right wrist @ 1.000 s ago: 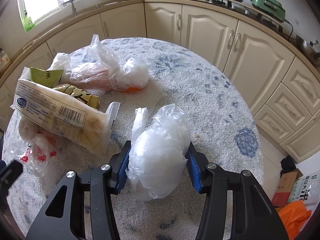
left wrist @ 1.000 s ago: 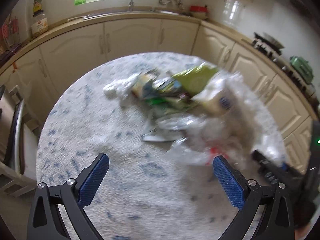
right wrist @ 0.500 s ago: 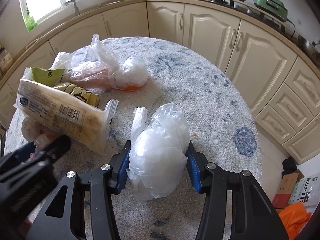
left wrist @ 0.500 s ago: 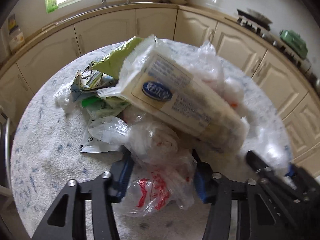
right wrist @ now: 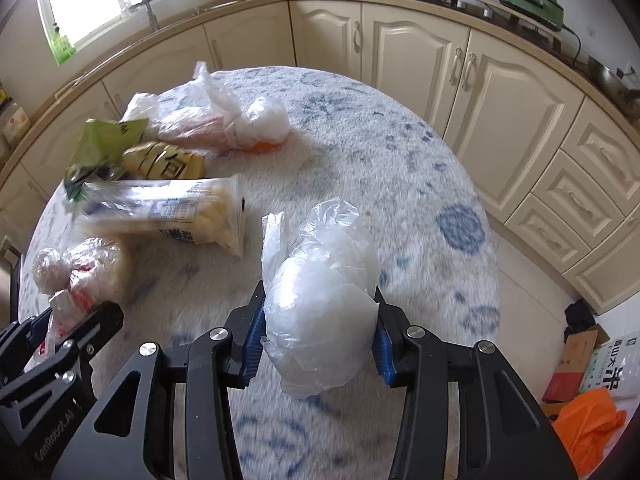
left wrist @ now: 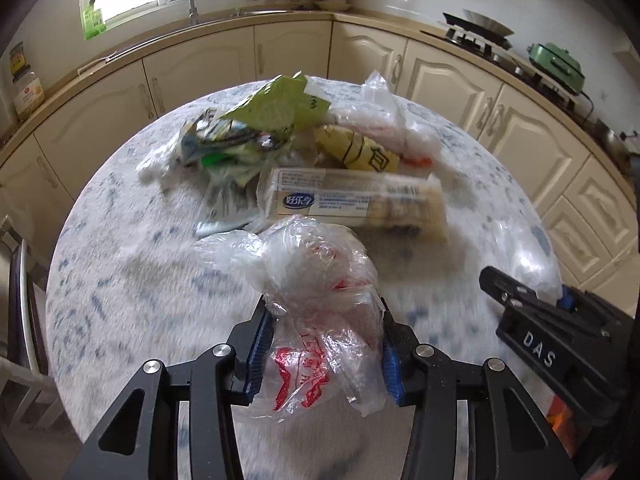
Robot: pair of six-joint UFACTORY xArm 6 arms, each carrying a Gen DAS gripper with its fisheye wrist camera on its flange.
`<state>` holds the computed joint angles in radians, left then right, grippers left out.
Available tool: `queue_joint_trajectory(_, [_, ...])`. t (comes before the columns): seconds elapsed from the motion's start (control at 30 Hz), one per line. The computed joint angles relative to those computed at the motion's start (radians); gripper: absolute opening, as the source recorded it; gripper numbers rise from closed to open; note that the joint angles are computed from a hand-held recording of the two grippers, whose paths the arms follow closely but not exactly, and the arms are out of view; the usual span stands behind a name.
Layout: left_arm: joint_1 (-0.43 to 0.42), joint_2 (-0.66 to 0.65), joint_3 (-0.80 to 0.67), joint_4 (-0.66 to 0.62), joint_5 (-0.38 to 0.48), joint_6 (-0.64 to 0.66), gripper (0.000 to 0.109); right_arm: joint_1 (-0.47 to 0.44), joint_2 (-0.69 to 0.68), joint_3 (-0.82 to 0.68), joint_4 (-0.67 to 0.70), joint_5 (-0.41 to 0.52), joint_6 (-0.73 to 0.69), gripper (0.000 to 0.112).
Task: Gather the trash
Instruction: 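Grasp the red-printed plastic bag with the left tool while the right tool holds its bag, then carry both bags to the blue bin and open both tools over it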
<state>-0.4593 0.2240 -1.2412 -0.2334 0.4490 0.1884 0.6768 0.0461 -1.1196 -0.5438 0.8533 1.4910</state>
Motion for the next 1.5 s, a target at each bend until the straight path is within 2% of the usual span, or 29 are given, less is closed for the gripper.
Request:
queue_joint_trajectory(0.17, [0.036,-0.240,0.201,-0.041,0.062,0.047,0.044,0.077,0.005,-0.011,0.035,-0.003,0.007,0.045])
queue_joint_trajectory(0.2, [0.046,-0.269,0.225,-0.036,0.071,0.046,0.048,0.090,0.008,-0.014,0.041,-0.007,0.006,0.045])
queue_joint_trajectory(0.27, [0.059,-0.324,0.252,0.001,0.107,-0.002,0.059,0.118,0.021,-0.027,0.037,-0.002,0.008,0.045])
queue_joint_trajectory(0.33, [0.068,-0.367,0.279,0.041,0.104,-0.058,0.087,0.147,0.041,-0.058,0.025,0.051,0.002,0.046])
queue_joint_trajectory(0.47, [0.070,-0.430,0.316,0.015,0.082,-0.040,0.097,0.151,0.019,-0.038,0.041,0.048,0.019,0.050])
queue_joint_trajectory(0.53, [0.070,-0.435,0.324,0.009,0.078,-0.042,0.101,0.151,0.017,-0.043,0.040,0.078,0.041,0.067])
queue_joint_trajectory(0.63, [0.071,-0.398,0.301,0.010,0.115,-0.060,0.101,0.152,0.016,-0.045,0.027,0.107,0.061,0.075])
queue_joint_trajectory(0.73, [0.067,-0.359,0.280,0.009,0.142,-0.090,0.101,0.134,0.009,-0.023,0.048,0.074,0.060,0.080])
queue_joint_trajectory(0.8, [0.065,-0.329,0.259,0.007,0.159,-0.101,0.101,0.138,0.019,-0.036,0.032,0.102,0.061,0.080])
queue_joint_trajectory(0.9, [0.054,-0.332,0.282,0.096,0.102,-0.170,0.096,0.140,0.025,-0.037,0.013,0.108,0.060,0.079])
queue_joint_trajectory(0.97, [0.049,-0.335,0.296,0.180,0.068,-0.226,0.079,0.141,0.019,-0.030,0.005,0.104,0.070,0.076])
queue_joint_trajectory(1.0, [0.043,-0.337,0.306,0.236,0.042,-0.263,0.057,0.142,0.016,-0.028,0.000,0.109,0.079,0.070])
queue_joint_trajectory(1.03, [0.040,-0.351,0.320,0.253,0.024,-0.278,0.044,0.143,0.012,-0.026,0.000,0.113,0.088,0.064])
queue_joint_trajectory(1.07, [0.034,-0.349,0.311,0.273,0.035,-0.302,0.044,0.143,0.007,-0.023,0.000,0.116,0.095,0.061])
queue_joint_trajectory(1.13, [0.023,-0.353,0.307,0.226,0.050,-0.253,0.044,0.144,-0.002,-0.014,-0.001,0.111,0.097,0.048])
queue_joint_trajectory(1.33, [-0.004,-0.365,0.314,0.249,0.055,-0.258,0.044,0.151,-0.044,0.019,-0.027,0.108,0.128,0.048])
queue_joint_trajectory(1.5, [-0.034,-0.389,0.323,0.328,0.031,-0.296,0.044,0.154,-0.096,0.062,-0.049,0.114,0.166,0.048])
